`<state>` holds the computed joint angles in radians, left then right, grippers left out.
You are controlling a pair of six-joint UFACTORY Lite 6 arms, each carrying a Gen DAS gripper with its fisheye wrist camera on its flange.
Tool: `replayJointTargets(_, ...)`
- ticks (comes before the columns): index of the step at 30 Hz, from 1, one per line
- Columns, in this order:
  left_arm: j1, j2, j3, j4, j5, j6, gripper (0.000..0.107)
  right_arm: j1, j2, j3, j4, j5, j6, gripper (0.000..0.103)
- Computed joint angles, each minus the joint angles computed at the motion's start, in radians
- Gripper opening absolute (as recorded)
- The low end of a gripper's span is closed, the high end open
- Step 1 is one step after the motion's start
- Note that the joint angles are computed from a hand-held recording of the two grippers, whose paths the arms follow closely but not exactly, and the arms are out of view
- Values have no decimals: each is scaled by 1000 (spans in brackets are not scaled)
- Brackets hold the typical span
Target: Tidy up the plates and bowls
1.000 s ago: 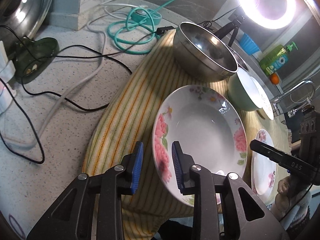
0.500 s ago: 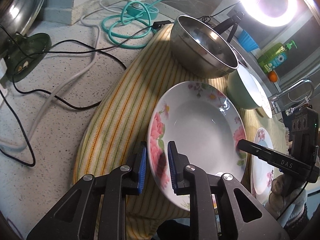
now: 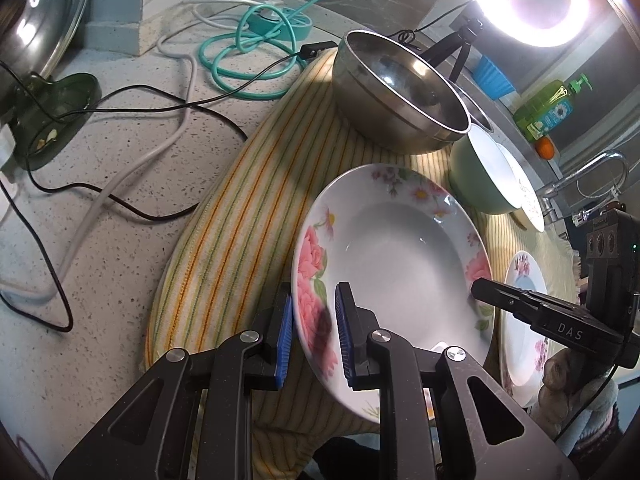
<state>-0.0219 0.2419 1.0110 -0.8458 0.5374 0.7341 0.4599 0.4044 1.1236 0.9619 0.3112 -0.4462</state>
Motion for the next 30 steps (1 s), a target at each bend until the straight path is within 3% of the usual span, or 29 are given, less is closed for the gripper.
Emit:
replayJointTargets(14,-64,-102,-21,48,2,-75,19,-37,-183,-165,79,9,-94,15)
replayJointTargets(30,-294,-56,51,16,-2,-128,19,-274,-600,-499,-111,113,4,15)
